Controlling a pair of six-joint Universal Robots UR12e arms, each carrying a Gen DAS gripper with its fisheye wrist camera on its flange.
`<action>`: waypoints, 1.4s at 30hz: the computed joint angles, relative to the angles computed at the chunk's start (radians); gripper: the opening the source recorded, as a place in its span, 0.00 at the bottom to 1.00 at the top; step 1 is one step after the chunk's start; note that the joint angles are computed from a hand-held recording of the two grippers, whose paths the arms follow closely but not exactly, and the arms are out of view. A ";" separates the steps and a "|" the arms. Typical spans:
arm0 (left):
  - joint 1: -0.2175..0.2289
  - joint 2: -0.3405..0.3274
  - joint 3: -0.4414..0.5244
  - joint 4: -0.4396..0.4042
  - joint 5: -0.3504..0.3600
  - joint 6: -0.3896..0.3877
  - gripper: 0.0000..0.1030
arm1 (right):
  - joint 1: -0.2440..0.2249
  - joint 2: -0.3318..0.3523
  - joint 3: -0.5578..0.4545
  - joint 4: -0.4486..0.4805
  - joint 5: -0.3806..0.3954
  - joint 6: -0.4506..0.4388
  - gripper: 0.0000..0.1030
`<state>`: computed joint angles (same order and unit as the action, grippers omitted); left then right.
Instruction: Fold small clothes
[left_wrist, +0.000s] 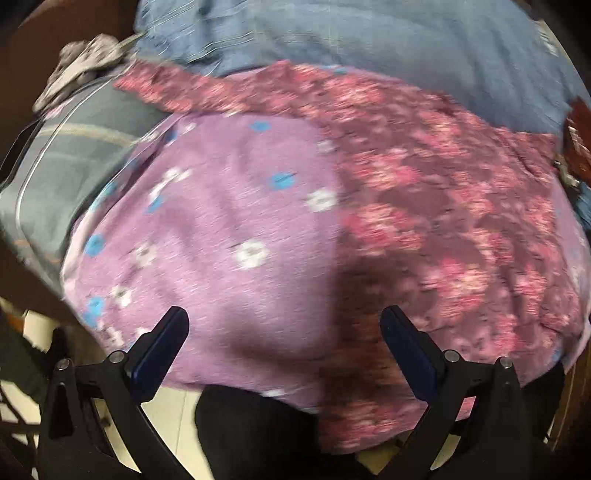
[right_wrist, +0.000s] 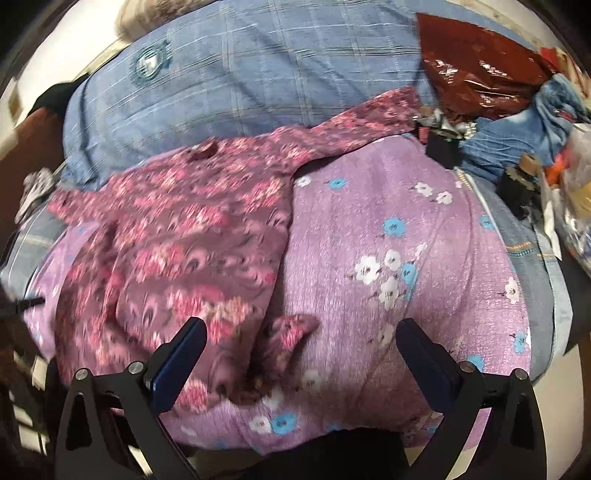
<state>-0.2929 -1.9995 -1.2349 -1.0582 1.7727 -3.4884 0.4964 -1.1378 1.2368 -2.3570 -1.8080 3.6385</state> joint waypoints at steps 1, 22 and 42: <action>0.005 0.004 -0.009 -0.008 -0.019 -0.004 1.00 | 0.000 -0.002 0.004 0.006 0.011 -0.021 1.00; 0.030 -0.005 -0.055 -0.096 -0.428 -0.035 0.96 | 0.000 0.031 0.010 -0.049 0.234 -0.329 0.81; 0.083 0.019 -0.028 -0.213 -0.457 -0.081 0.05 | -0.076 -0.051 0.134 -0.150 0.438 0.084 0.05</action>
